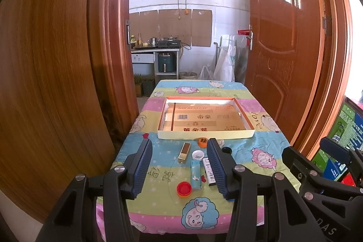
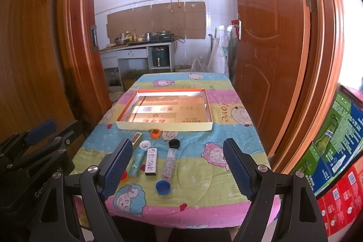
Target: Organize rigid objects
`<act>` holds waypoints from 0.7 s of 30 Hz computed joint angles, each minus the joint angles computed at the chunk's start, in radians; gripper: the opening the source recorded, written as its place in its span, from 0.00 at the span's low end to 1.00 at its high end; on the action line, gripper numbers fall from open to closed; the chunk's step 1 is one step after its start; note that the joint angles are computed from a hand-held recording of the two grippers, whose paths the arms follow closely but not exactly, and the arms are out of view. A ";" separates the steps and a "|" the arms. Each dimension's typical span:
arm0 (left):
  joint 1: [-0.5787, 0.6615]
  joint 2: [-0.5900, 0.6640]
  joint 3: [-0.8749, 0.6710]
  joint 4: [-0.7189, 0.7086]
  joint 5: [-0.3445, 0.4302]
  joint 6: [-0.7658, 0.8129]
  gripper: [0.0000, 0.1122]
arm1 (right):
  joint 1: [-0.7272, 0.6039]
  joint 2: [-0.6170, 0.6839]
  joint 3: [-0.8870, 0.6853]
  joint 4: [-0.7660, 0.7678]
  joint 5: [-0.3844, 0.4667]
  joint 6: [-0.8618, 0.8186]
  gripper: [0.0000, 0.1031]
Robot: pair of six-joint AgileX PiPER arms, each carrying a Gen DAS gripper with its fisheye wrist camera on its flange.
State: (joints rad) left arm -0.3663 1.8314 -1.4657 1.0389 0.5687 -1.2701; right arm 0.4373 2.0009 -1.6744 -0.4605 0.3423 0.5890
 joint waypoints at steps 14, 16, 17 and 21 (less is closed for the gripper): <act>0.038 -0.002 0.043 0.105 0.002 -0.106 0.45 | -0.025 0.020 0.050 0.017 -0.075 -0.048 0.80; 0.067 -0.004 0.069 0.113 -0.035 -0.124 0.45 | -0.033 0.042 0.062 0.071 -0.101 -0.115 0.80; 0.080 -0.002 0.081 0.116 -0.056 -0.132 0.45 | -0.038 0.056 0.062 0.128 -0.110 -0.178 0.80; 0.131 0.032 0.119 0.101 -0.156 -0.113 0.45 | -0.044 0.138 0.037 0.301 -0.135 -0.374 0.80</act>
State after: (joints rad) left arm -0.2354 1.8635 -1.3464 1.1396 0.4129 -1.3830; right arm 0.3936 2.1391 -1.6374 -0.1594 0.2069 0.2155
